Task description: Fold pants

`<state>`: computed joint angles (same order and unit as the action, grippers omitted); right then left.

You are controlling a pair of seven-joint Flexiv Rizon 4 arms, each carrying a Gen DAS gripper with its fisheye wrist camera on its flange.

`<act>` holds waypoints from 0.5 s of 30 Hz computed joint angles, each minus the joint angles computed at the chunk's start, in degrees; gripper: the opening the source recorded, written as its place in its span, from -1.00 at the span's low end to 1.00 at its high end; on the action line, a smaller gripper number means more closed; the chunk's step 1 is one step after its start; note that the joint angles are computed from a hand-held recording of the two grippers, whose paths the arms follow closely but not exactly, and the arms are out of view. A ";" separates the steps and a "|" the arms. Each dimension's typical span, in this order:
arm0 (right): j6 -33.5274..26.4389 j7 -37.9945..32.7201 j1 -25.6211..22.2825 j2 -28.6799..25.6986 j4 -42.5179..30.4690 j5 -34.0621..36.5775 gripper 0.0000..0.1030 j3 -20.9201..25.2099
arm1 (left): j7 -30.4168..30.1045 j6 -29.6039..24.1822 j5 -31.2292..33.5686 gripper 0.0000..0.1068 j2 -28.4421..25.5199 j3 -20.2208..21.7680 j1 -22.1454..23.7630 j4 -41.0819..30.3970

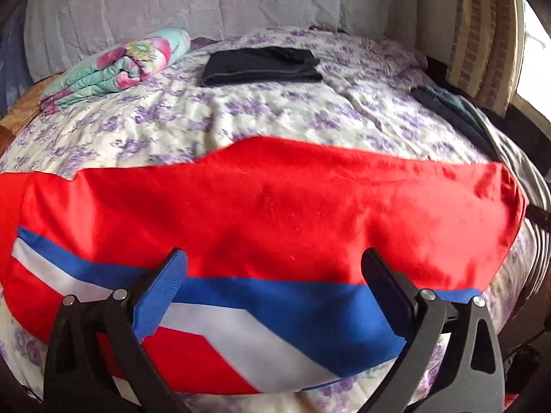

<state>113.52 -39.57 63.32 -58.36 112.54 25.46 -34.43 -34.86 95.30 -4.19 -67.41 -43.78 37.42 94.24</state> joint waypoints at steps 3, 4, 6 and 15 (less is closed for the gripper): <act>8.00 1.31 -7.55 2.48 0.61 0.75 0.77 9.62 | -1.71 5.48 1.63 0.84 -1.94 -4.28 4.32 0.01; 11.00 1.81 -9.71 2.08 0.15 1.15 0.77 12.08 | -3.03 5.95 1.73 0.84 -1.97 -4.38 4.89 -0.64; 12.47 1.52 -10.34 1.06 -1.40 3.99 0.77 12.99 | -5.69 5.95 1.52 0.84 -1.66 -3.73 5.50 -2.24; 7.49 -1.75 -12.19 -2.24 -9.48 9.65 0.07 11.77 | -16.37 3.77 -1.60 0.84 -2.61 6.95 1.16 -14.10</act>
